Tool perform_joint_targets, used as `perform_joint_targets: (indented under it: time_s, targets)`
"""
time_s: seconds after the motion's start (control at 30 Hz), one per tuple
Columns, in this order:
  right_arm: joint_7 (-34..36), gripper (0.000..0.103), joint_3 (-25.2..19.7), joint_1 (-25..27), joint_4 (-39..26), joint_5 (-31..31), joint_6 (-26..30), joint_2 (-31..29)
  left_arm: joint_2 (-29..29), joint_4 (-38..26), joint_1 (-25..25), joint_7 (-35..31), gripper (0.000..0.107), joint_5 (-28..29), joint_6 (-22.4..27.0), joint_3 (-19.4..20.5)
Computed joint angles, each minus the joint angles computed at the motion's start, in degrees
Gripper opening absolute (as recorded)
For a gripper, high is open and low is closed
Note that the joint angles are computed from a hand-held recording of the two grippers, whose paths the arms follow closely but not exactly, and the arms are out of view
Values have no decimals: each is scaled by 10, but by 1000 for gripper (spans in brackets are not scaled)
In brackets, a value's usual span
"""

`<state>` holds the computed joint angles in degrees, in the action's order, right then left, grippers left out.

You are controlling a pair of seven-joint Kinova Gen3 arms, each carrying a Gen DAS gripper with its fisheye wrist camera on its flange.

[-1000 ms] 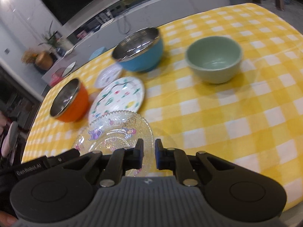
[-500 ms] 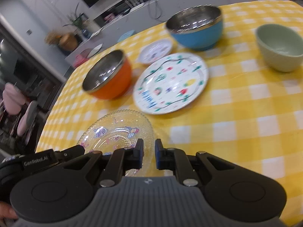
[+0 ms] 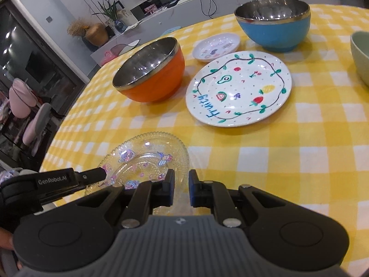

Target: Organize plates and bowls

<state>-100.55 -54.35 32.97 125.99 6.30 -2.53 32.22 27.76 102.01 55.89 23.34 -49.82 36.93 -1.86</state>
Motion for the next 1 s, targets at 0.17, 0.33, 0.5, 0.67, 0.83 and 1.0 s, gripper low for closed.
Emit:
perform_joint_targets:
  time_s: [0.17,0.33,0.5,0.67,0.83,1.0]
  targets:
    - [10,11,-2,2,-2,-1,11,8,6,-10,-13,-28,17,24,11,12]
    - [26,11,-14,14,-2,-7,15,19,12,-17,-7,-43,18,33,20,7]
    - [34,15,-23,27,14,-12,-4,11,10,-11,-1,-31,19,31,8,-1]
    - [11,16,-13,33,34,15,-32,-27,6,-3,31,17,25,-21,17,-21]
    - [-29,31,17,22,42,33,-55,-65,-1,-8,42,41,27,-103,23,-8]
    - [-69,47,35,26,29,58,-62,-99,0,-36,33,21,27,-162,13,10]
